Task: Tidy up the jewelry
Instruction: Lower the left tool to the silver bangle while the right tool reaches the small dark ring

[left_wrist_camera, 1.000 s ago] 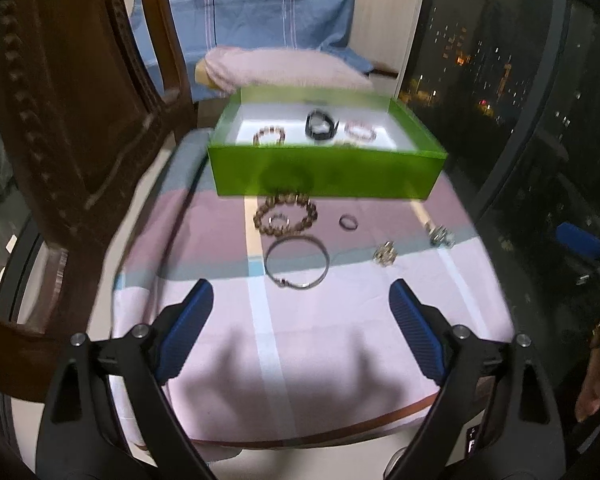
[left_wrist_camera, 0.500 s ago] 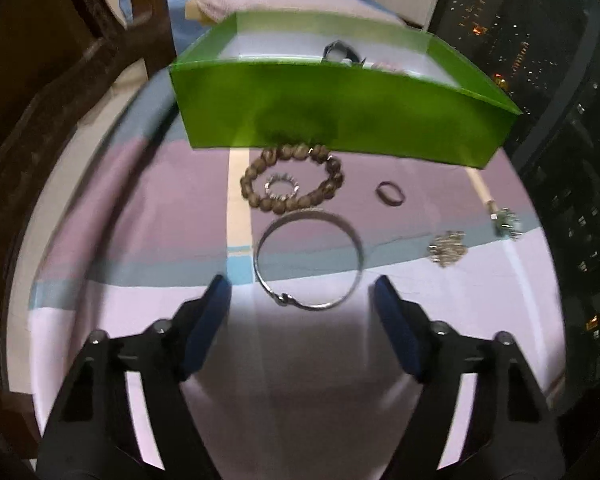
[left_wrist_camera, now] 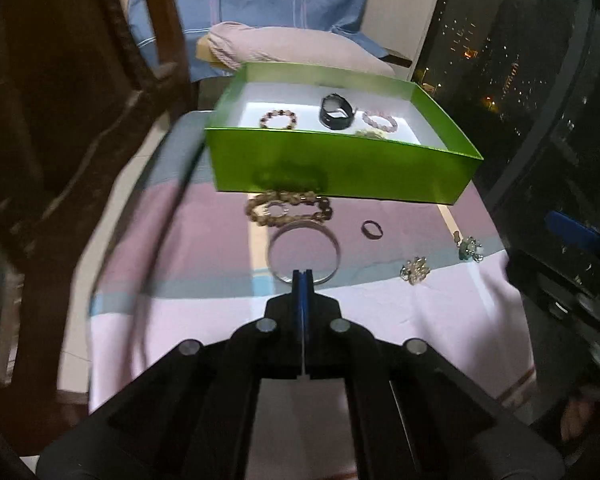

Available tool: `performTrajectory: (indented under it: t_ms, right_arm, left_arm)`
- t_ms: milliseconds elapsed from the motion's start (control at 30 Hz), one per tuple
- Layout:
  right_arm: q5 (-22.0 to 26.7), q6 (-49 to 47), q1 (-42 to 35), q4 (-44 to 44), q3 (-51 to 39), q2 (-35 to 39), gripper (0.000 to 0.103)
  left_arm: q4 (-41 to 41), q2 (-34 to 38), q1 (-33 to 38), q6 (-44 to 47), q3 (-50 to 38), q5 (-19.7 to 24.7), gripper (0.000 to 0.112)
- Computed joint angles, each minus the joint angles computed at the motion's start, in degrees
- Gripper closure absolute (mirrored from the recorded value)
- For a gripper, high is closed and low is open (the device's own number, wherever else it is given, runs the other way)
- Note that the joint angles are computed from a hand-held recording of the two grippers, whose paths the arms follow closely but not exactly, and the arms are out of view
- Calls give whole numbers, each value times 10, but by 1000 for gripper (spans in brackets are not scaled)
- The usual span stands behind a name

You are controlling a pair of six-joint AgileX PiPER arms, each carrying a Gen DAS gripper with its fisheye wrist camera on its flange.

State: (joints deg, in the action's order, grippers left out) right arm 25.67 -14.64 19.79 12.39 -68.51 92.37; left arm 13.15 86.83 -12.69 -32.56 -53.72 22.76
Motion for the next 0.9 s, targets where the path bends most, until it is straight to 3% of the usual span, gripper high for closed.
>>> performTrajectory:
  t_ms: [67,100,133,267,433,567,700,733,800,900]
  right_arm:
    - [4,22,-4,-11,-13,10,10]
    - [10,22,-9,1,-18,12,10]
    - [17,13,-16,22,-24,15,10]
    - [16,42,-9,-9,-35,25,10]
    - [20,60,-2,-22,-47,37,10]
    - [25,68,-5,-27,-56,49,10]
    - [34,73,-8,-31,-69,66,10]
    - [36,71,-7,-30,-72,70,10]
    - [33,81,-2,-43,-74,75,10]
    - [33,92,9,-62,-84,89,10]
  left_arm:
    - [-19,-5,18,21,10,-3,90]
    - [-24,-3,27,29,17,-15,57]
    - [-19,1,34,25,24,-33,41]
    - [-11,41,46,22,1,-54,39]
    - [-40,108,34,51,-60,-42,39]
    - [-5,156,9,25,-104,-23,39]
    - [109,193,-14,-82,-134,-8,39]
    - [123,195,-14,-99,-136,-9,48]
    - [97,190,-3,-83,-132,-17,53]
    - [-26,172,22,21,-115,-31,53]
